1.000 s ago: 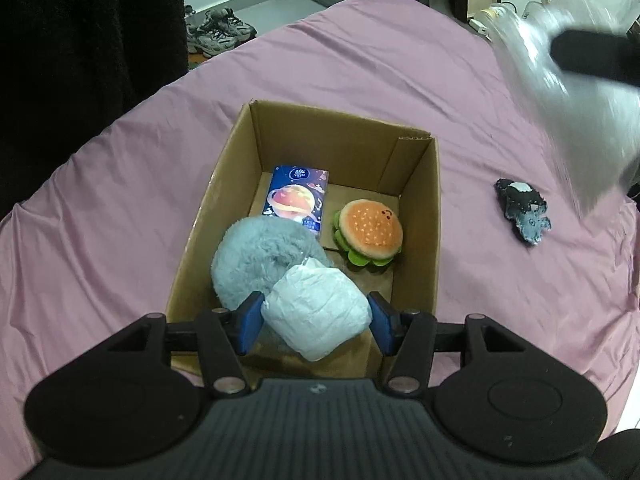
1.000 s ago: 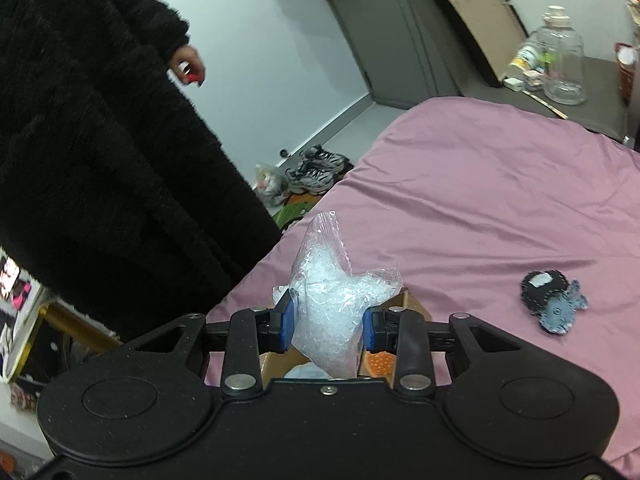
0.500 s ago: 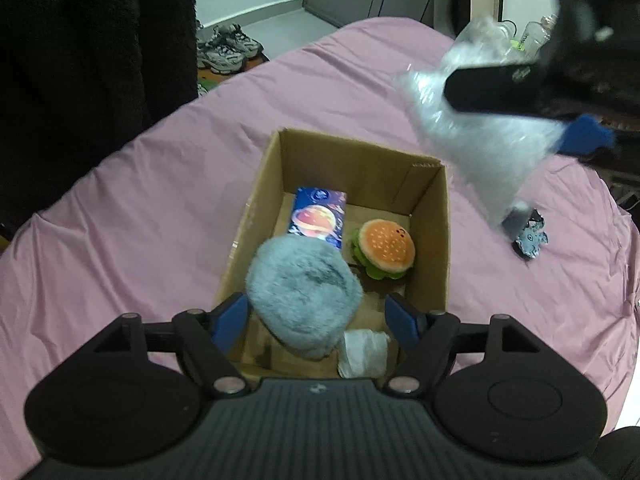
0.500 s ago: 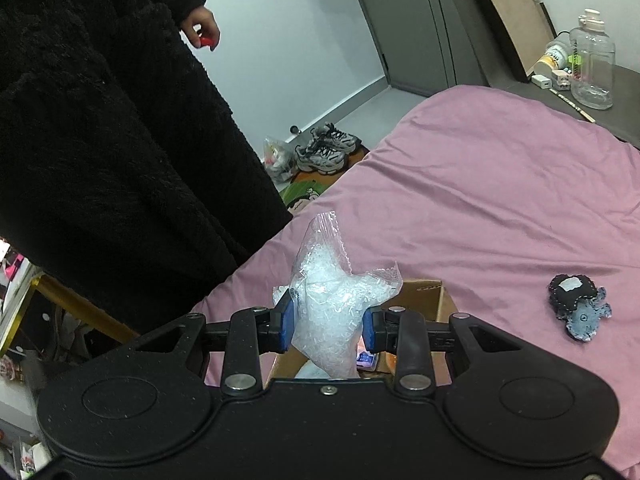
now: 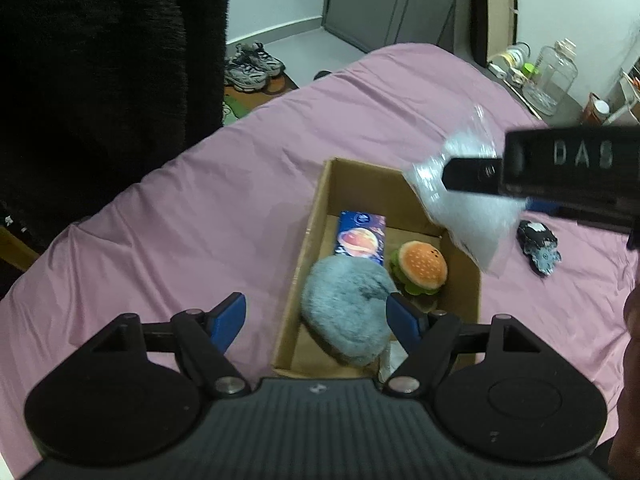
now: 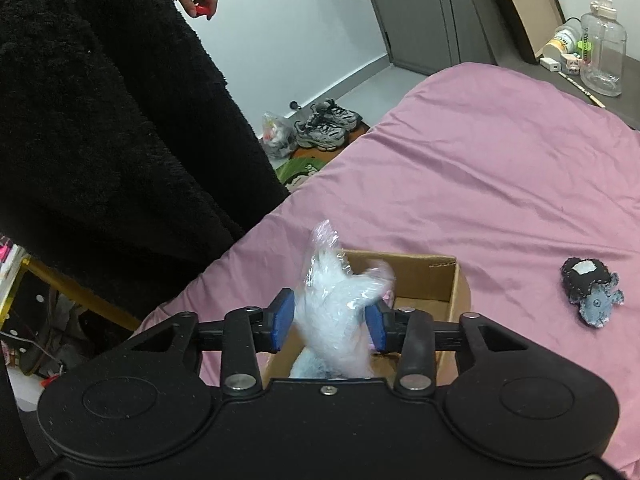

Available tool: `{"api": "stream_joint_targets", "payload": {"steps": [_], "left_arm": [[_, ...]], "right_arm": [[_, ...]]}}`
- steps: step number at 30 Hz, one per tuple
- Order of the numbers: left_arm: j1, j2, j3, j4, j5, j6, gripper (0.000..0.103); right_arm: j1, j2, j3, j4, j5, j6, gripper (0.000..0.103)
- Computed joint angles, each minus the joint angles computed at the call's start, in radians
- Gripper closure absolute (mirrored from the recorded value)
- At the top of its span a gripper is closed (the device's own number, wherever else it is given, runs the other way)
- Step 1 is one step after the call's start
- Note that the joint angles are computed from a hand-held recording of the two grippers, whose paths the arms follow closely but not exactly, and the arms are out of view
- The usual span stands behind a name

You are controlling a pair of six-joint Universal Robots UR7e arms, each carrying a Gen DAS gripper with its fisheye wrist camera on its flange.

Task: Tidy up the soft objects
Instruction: 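Open the left gripper in the box while the right gripper drops the clear bag into the box, then move both tools from the box to the black-and-denim plush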

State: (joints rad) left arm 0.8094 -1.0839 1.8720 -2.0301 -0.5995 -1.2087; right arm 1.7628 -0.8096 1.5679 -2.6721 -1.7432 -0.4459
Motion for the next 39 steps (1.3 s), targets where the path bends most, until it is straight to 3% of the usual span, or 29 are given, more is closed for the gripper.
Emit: {"api": "stream_joint_targets", "payload": {"steps": [7,19,26,39], "left_arm": [[-0.018,-0.017,0.017,0.008,0.019,-0.015,0.027],[-0.064,0.012,0.001,-0.058,0.033,0.040,0.027],[-0.093,0.057,-0.032,-0.095,0.040,0.072,0.027],[-0.114,0.174,-0.127,-0.076,0.025,0.075,0.027]], "right_arm": [[-0.006,-0.053,0.047,-0.035,0.025,-0.024,0.047],[-0.073,-0.199,0.139,-0.064,0.062,-0.031,0.037],[-0.126,-0.268,0.173,-0.104,0.090,-0.039,0.029],[-0.219,-0.311,0.165,-0.077,0.124,-0.044,0.024]]}}
